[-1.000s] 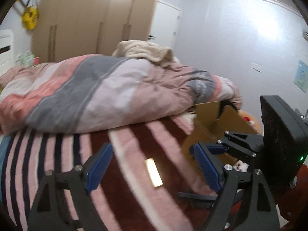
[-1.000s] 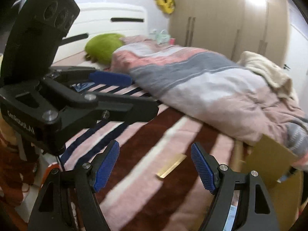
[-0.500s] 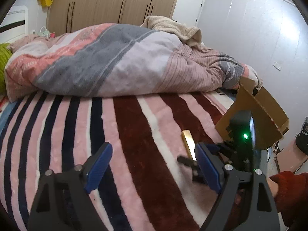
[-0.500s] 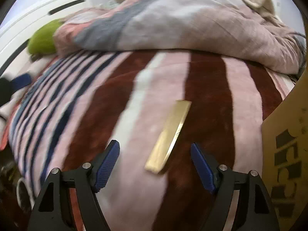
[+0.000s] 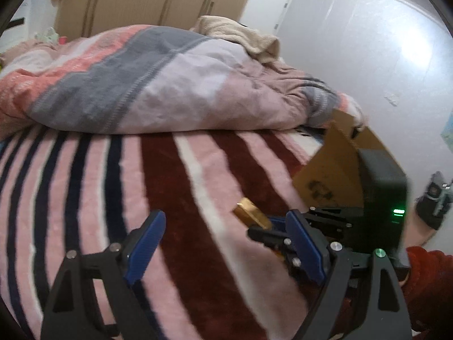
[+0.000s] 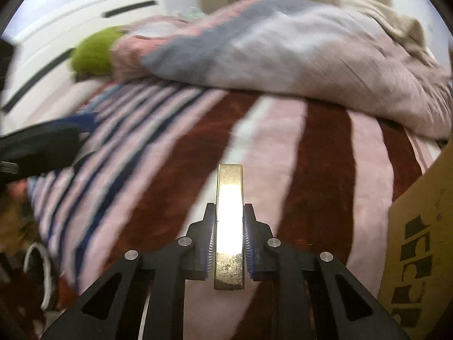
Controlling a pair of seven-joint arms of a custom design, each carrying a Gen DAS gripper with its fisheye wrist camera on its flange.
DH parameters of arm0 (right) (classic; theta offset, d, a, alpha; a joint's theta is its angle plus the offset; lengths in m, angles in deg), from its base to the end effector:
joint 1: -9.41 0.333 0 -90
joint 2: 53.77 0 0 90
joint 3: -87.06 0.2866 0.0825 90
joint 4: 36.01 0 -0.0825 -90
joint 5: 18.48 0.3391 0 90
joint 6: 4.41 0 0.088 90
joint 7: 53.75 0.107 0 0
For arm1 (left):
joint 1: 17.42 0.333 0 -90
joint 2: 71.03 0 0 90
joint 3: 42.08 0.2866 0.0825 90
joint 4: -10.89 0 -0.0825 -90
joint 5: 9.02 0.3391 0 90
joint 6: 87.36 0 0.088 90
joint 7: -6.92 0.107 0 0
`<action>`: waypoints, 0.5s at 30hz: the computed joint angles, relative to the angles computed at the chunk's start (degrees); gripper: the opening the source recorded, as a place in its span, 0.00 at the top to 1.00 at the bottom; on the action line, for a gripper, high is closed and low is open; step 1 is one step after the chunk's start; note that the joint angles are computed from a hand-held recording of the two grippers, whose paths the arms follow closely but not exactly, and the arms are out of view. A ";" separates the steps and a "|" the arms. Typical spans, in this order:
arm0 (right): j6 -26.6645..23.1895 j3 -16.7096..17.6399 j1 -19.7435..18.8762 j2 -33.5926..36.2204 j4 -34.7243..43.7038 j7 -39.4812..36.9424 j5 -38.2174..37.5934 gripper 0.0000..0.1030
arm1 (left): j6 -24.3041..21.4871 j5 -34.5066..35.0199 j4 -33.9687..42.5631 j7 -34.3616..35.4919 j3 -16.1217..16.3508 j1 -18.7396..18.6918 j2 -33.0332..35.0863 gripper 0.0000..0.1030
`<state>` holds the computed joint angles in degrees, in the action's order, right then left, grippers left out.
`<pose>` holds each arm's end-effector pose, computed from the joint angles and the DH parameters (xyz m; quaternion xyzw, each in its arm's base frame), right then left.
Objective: Organize rigid objects
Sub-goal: 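Move the right gripper to the gold bar and grasp it, then carry the gold bar into the cardboard box and release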
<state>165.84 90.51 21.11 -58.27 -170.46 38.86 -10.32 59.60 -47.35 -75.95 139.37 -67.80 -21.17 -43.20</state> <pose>0.4933 0.1239 0.4454 -0.6924 0.6335 -0.1758 0.2972 0.6182 -0.2725 0.4586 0.3898 -0.8144 0.4300 0.0014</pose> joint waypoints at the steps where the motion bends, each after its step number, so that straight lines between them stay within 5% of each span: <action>1: -0.18 -0.57 1.44 -1.69 -0.47 -4.07 3.81 0.87 | -1.40 -0.75 0.44 0.44 -0.71 0.44 0.04 0.18; 6: -3.57 -2.82 5.39 -9.85 -1.14 -15.58 14.27 0.87 | -7.97 -8.46 2.00 4.66 -3.36 2.00 -1.03 0.41; 10: -5.10 -2.52 4.14 -15.42 -2.64 -17.04 14.89 0.87 | -12.13 -13.79 4.67 6.90 -3.45 1.00 -1.69 0.63; 15: -6.33 -3.66 1.66 -21.82 -5.21 -17.50 14.92 0.87 | -13.09 -12.77 10.32 5.63 -1.65 -4.15 -0.10 0.70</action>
